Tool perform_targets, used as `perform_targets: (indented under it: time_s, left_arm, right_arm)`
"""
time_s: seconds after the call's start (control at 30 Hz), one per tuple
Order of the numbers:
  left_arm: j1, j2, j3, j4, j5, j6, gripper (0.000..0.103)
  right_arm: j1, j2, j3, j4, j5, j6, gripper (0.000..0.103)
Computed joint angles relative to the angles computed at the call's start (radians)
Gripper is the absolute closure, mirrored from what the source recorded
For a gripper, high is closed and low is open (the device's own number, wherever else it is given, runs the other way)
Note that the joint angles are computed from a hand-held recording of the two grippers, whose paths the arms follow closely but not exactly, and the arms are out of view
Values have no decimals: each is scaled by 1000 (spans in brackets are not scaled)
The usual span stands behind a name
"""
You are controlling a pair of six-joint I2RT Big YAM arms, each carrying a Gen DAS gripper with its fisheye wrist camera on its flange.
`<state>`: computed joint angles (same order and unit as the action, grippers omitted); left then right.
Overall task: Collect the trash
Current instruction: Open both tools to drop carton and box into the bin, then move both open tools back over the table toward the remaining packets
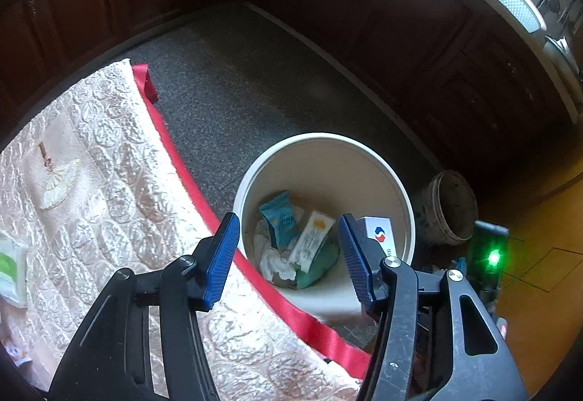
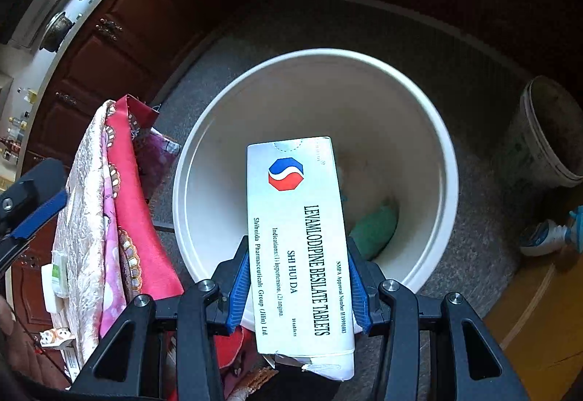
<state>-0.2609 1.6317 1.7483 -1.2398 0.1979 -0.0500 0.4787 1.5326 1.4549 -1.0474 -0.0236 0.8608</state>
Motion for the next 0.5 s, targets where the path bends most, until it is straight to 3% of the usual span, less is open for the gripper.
perform_targets:
  time_s: [0.13, 0.27, 0.5]
  left_arm:
    - [7, -21, -12, -11, 4, -2, 48]
    - [9, -41, -27, -11, -7, 5, 48]
    - [17, -65, -42, -13, -14, 6, 48]
  right_arm:
    - [2, 26, 0, 0, -7, 1, 58]
    - [2, 34, -16, -5, -11, 33, 43]
    - [16, -11, -34, -15, 21, 50, 42]
